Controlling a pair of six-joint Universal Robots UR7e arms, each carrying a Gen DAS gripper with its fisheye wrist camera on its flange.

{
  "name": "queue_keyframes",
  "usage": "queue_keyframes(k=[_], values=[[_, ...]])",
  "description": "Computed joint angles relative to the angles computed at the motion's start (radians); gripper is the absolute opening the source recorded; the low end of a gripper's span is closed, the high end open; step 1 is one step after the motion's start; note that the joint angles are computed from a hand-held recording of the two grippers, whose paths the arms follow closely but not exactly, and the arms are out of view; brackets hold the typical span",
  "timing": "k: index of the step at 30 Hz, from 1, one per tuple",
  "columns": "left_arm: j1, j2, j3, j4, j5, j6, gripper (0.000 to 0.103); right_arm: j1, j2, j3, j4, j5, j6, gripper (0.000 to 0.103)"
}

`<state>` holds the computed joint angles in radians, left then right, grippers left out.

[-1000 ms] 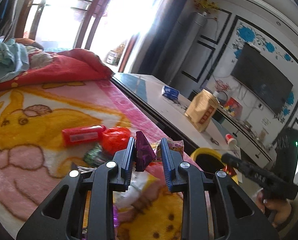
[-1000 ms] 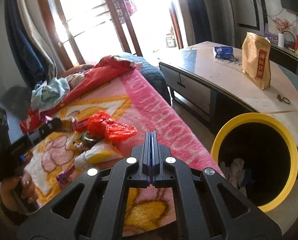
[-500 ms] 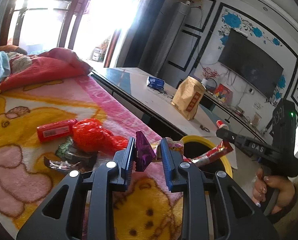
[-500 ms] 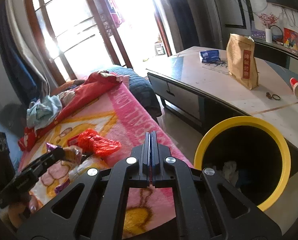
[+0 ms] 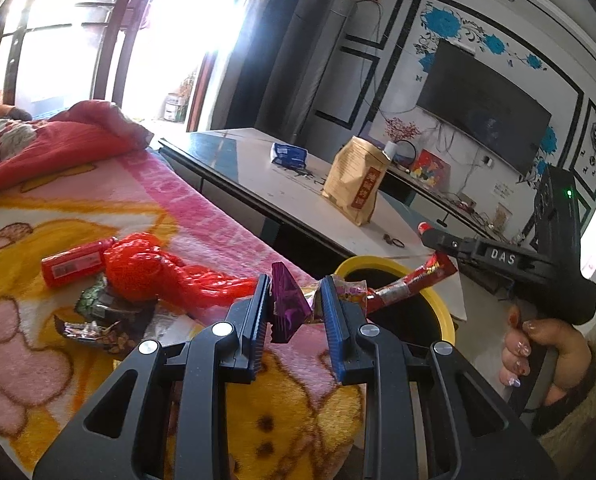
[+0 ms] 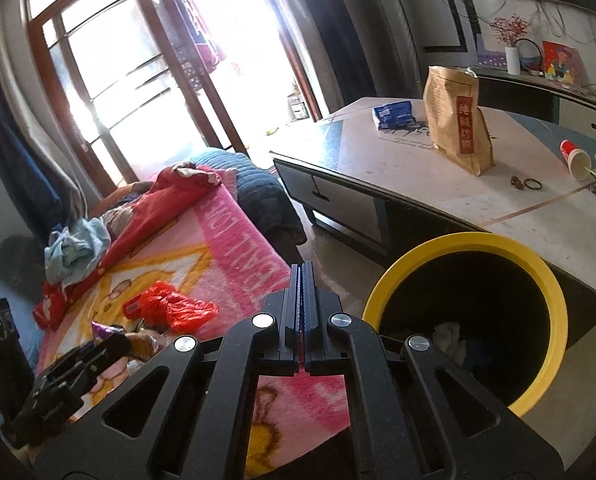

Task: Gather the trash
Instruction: 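Carry the purple wrapper and red wrapper over the yellow-rimmed bin with both grippers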

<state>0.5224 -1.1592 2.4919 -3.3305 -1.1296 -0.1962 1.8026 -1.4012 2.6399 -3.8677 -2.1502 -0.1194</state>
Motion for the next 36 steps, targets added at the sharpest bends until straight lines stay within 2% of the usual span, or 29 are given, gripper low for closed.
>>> queue_keyframes(k=[36], values=[[-0.041,0.162,-0.070,-0.003,-0.108,0.089,0.025,-0.164,-0.180,0.069,-0.012,0.066,0.030,0.000]])
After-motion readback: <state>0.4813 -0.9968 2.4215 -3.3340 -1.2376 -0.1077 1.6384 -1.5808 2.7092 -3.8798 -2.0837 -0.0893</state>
